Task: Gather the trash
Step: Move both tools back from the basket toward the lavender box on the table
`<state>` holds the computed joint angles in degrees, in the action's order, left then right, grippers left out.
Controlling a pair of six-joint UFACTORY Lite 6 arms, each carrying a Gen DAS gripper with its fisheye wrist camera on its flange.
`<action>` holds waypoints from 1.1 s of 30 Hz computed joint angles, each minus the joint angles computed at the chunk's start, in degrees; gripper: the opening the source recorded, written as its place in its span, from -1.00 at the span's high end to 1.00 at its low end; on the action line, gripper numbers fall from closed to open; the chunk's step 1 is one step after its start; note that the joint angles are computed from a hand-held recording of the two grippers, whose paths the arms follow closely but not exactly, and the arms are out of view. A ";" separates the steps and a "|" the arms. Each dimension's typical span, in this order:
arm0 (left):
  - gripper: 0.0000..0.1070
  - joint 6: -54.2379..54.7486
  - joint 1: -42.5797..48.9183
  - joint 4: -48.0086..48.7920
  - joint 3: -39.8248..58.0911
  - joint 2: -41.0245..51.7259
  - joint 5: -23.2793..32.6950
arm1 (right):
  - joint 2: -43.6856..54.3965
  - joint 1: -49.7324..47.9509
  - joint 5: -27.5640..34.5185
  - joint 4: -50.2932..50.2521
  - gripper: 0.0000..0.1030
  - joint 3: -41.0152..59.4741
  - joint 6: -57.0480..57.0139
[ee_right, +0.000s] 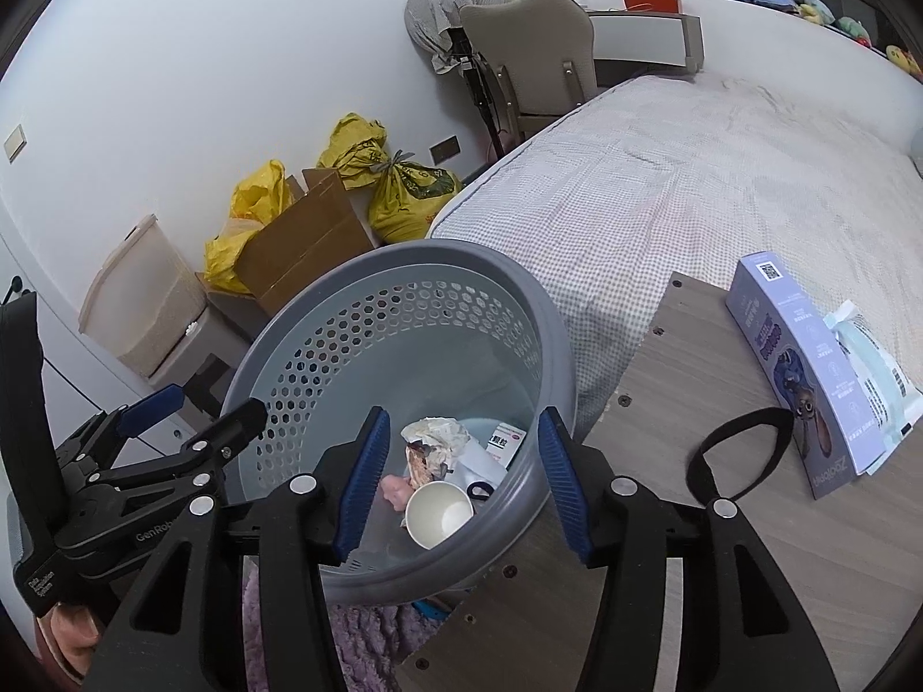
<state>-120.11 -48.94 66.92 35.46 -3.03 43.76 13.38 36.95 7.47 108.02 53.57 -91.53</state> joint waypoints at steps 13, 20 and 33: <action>-0.73 -0.32 -3.17 -0.09 3.16 1.98 0.89 | -8.60 -2.70 -0.99 7.39 -0.01 -8.18 -8.02; -0.73 0.34 -4.54 0.47 7.79 6.45 -0.16 | -13.54 -5.92 -0.84 5.83 -0.02 -12.64 -6.96; -0.73 1.85 -5.04 3.00 16.99 15.35 -4.51 | -21.17 -13.09 -1.67 -4.78 -0.03 -19.53 2.78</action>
<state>-118.25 -53.98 69.92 52.45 12.32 39.25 -7.79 23.86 5.80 103.24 34.04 -88.75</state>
